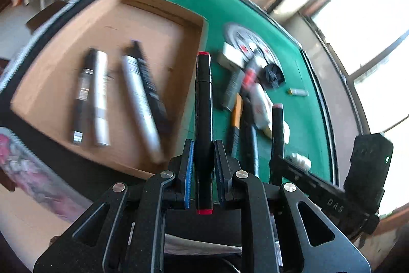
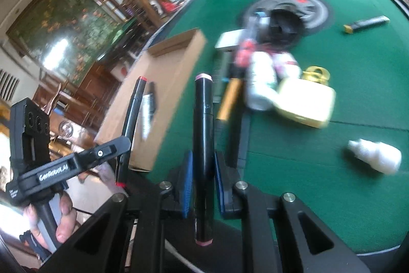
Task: Organize rigid objects
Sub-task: 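Carry both black markers into the cardboard tray while both tools open to release them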
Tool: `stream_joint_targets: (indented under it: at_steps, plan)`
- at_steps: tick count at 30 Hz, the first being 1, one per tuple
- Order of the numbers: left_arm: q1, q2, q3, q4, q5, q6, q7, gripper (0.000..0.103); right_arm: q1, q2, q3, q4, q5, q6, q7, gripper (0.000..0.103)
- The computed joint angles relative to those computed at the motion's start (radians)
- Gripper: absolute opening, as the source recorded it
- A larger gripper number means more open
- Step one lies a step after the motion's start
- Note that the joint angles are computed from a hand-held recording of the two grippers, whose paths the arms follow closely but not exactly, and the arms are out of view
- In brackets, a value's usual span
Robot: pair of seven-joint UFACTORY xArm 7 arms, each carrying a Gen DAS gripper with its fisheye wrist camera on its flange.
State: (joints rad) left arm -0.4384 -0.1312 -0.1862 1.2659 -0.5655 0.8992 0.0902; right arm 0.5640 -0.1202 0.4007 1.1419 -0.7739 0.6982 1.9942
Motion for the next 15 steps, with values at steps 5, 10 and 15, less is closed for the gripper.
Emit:
stream_joint_targets:
  at_steps: [5,10,15]
  plan:
    - [0.047,0.015,0.034,0.032,0.039,0.001,-0.009,0.015,0.004,0.143,-0.052,0.15,0.01,-0.072,-0.113,0.015]
    - [0.094,0.064,0.057,0.069,0.031,0.004,0.024,0.015,0.048,0.291,-0.116,0.333,0.062,-0.071,-0.259,0.015]
    - [0.133,0.123,0.06,0.105,0.037,0.018,0.035,0.015,0.083,0.436,-0.159,0.518,0.15,-0.05,-0.408,0.015]
